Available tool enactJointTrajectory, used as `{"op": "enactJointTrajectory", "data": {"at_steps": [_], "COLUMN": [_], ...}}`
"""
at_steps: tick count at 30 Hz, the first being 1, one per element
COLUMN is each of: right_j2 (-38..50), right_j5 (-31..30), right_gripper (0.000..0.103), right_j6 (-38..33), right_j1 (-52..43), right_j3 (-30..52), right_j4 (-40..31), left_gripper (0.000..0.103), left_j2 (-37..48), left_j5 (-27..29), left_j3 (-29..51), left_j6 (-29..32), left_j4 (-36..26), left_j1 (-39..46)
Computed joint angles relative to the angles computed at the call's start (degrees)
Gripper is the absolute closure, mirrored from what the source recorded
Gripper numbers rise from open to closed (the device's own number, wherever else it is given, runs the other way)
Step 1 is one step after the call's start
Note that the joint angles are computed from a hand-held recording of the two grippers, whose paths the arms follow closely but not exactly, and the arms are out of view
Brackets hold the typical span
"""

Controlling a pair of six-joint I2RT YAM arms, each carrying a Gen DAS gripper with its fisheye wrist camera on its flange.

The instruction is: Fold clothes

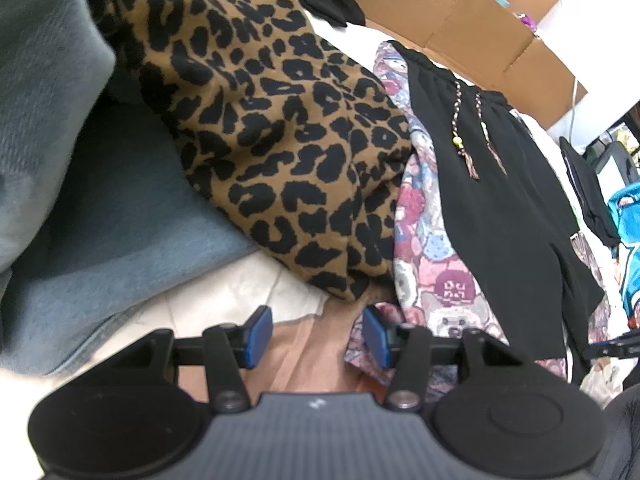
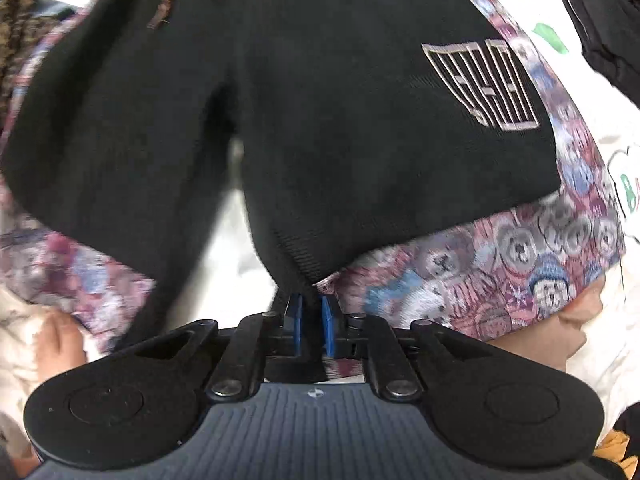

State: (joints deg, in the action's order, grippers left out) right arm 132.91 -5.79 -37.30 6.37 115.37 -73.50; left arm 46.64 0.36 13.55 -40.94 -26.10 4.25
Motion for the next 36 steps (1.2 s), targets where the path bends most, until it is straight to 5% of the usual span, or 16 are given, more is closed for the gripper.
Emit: {"op": "enactJointTrajectory", "data": {"at_steps": [9, 16, 23, 28, 34, 36], "right_j2": [0.9, -0.5, -2.4, -2.7, -3.9, -4.1], "right_j5": [-5.8, -10.2, -11.7, -11.2, -10.5, -10.6], "right_gripper": [0.084, 0.078, 0.078, 0.061, 0.063, 0.079], "right_j6": [1.6, 0.8, 3.0, 5.5, 5.6, 5.0], "right_j1": [-1.2, -0.6, 1.3, 2.7, 3.2, 3.1], "right_j3": [9.8, 9.4, 3.8, -2.1, -8.4, -9.4], "right_j4": [-7.8, -10.4, -9.8, -7.1, -3.2, -2.8], "left_gripper": [0.050, 0.048, 0.073, 0.096, 0.097, 0.097], "left_j2": [8.4, 11.4, 12.3, 13.1, -4.2, -10.4], "left_j5": [1.3, 0.8, 2.1, 2.2, -3.5, -7.3], "left_j3": [-0.2, 0.6, -0.6, -0.6, 2.8, 4.9], "left_j6": [0.8, -1.3, -4.1, -5.0, -9.0, -11.5], "left_j4": [8.5, 10.9, 13.5, 15.4, 1.4, -5.4], "left_j1": [-1.6, -6.0, -9.6, -10.8, -16.8, -20.2]}}
